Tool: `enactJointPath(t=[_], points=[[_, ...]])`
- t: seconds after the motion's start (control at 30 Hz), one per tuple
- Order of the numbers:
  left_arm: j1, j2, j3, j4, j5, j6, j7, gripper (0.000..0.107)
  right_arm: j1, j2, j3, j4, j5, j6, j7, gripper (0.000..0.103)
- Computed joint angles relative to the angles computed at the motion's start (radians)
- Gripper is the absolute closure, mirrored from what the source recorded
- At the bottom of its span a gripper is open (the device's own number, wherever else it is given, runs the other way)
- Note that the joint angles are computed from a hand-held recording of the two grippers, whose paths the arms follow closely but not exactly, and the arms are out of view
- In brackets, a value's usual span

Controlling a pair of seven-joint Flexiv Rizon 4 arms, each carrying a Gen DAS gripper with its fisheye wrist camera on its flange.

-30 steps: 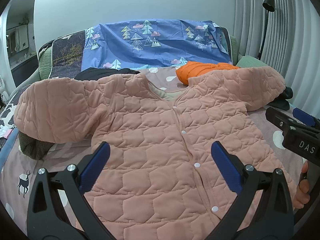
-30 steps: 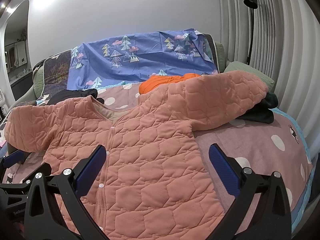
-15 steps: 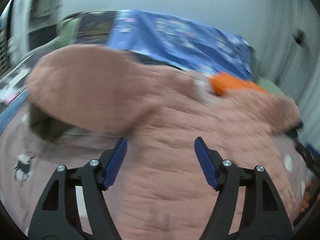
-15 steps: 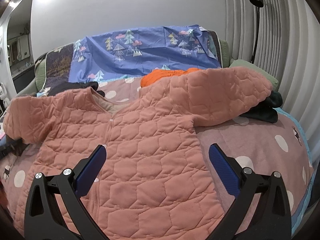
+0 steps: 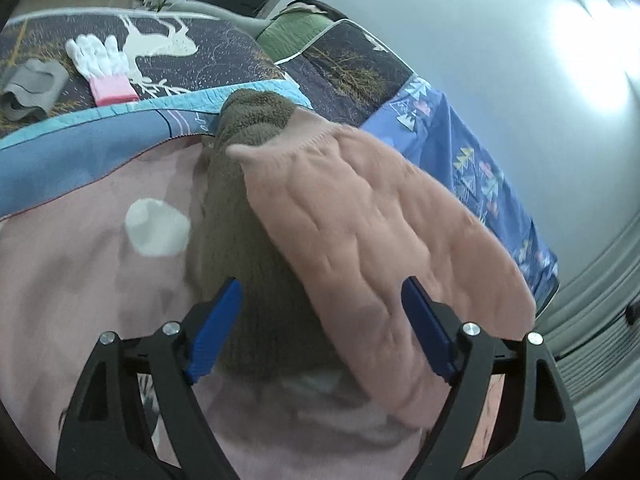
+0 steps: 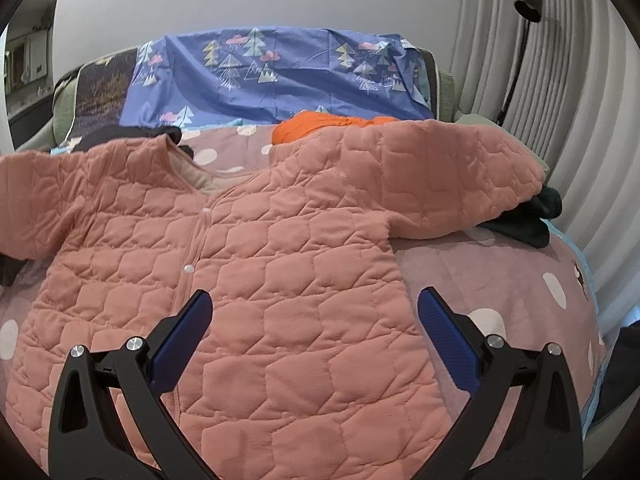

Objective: Fold large clothes
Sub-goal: 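Grasp the jacket sleeve with the left tool and lift it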

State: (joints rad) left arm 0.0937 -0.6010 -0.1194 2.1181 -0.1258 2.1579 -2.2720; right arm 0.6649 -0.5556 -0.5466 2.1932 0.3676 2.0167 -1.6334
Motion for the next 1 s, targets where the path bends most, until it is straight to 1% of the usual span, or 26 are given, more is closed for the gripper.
enactJointPath(t=[0.07,0.1,0.13,0.17,0.2,0.23,0.27,0.3,0.33,0.37,0.4,0.47,0.53,0.57,0.6,0.63,0.7,0.73,0.77,0.8,0.83,0.87,0.9,0.93,0.97,1.0], points=[[0.084,-0.031,-0.063,-0.036,0.068,-0.009,-0.036,0.026,0.025,-0.012,-0.021,-0.005,0.006,-0.006,-0.006,0.001],[0.098,-0.039,-0.074,-0.049,0.08,-0.02,-0.044,0.033,0.029,-0.015,-0.025,-0.007,0.006,-0.008,-0.005,0.001],[0.096,-0.042,-0.074,-0.053,0.064,-0.017,-0.029,0.036,0.031,-0.017,-0.027,-0.009,0.005,-0.01,-0.003,0.001],[0.091,-0.044,-0.096,-0.045,-0.008,0.007,0.049,0.051,0.028,-0.017,-0.025,-0.012,0.002,-0.013,0.001,0.001],[0.074,-0.036,-0.097,-0.039,-0.053,0.023,0.1,0.071,0.021,-0.017,-0.019,-0.013,-0.002,-0.011,0.004,0.001],[0.045,-0.025,-0.065,-0.041,-0.053,0.029,0.102,0.082,0.012,-0.016,-0.013,-0.015,-0.006,-0.01,0.008,0.001],[0.003,-0.015,-0.018,-0.045,-0.057,0.026,0.09,0.092,0.001,-0.015,-0.004,-0.016,-0.01,-0.007,0.01,0.001],[-0.067,0.01,0.027,-0.034,-0.125,0.037,0.142,0.095,-0.009,-0.015,0.004,-0.018,-0.013,-0.005,0.013,0.001],[-0.111,0.023,0.051,-0.03,-0.174,0.047,0.189,0.095,-0.021,-0.015,0.012,-0.021,-0.017,-0.003,0.016,0.001],[-0.147,0.04,0.045,-0.022,-0.253,0.072,0.276,0.096,-0.033,-0.013,0.021,-0.024,-0.02,-0.002,0.019,0.001],[-0.187,0.052,0.068,-0.025,-0.275,0.076,0.302,0.097,-0.054,-0.01,0.038,-0.027,-0.024,0.003,0.024,0.001],[-0.307,0.083,0.163,-0.054,-0.271,0.062,0.331,0.098,-0.108,0.002,0.085,-0.03,-0.036,0.02,0.035,0.001],[-0.417,0.097,0.192,-0.101,-0.35,0.059,0.474,0.098,-0.165,0.012,0.136,-0.03,-0.049,0.042,0.041,0.001],[-0.469,0.094,0.191,-0.134,-0.415,0.059,0.579,0.098,-0.194,0.016,0.16,-0.03,-0.055,0.055,0.043,0.001],[-0.538,0.081,0.198,-0.189,-0.487,0.052,0.707,0.098,-0.216,0.019,0.178,-0.031,-0.058,0.062,0.043,0.001],[-0.582,0.068,0.205,-0.228,-0.526,0.043,0.781,0.098,-0.247,0.022,0.202,-0.031,-0.064,0.069,0.047,0.001],[-0.691,0.018,0.235,-0.356,-0.59,-0.006,0.929,0.098,-0.301,0.025,0.24,-0.033,-0.073,0.076,0.057,0.001],[-0.721,-0.008,0.225,-0.411,-0.652,-0.017,1.011,0.098,-0.33,0.026,0.258,-0.033,-0.079,0.078,0.066,0.001],[-0.76,-0.05,0.224,-0.493,-0.721,-0.034,1.094,0.098,-0.36,0.026,0.276,-0.034,-0.087,0.08,0.076,0.001],[-0.796,-0.087,0.245,-0.574,-0.726,-0.115,1.142,0.097,-0.384,0.027,0.289,-0.035,-0.095,0.08,0.083,0.001],[-0.85,-0.14,0.3,-0.656,-0.785,-0.163,1.181,0.097,-0.407,0.027,0.299,-0.035,-0.102,0.08,0.092,0.001],[-0.899,-0.194,0.381,-0.737,-0.781,-0.269,1.156,0.097,-0.424,0.027,0.307,-0.035,-0.106,0.082,0.099,0.001],[-0.928,-0.252,0.462,-0.819,-0.72,-0.379,1.068,0.097,-0.449,0.027,0.317,-0.034,-0.112,0.089,0.109,0.001],[-0.949,-0.31,0.528,-0.9,-0.715,-0.464,1.021,0.097,-0.464,0.025,0.32,-0.034,-0.114,0.091,0.117,0.001],[-0.941,-0.364,0.562,-0.982,-0.656,-0.54,0.948,0.097,-0.481,0.024,0.324,-0.034,-0.117,0.092,0.125,0.001],[-0.924,-0.41,0.563,-1.063,-0.609,-0.637,0.939,0.094,-0.5,0.021,0.331,-0.033,-0.125,0.096,0.132,0.001]])
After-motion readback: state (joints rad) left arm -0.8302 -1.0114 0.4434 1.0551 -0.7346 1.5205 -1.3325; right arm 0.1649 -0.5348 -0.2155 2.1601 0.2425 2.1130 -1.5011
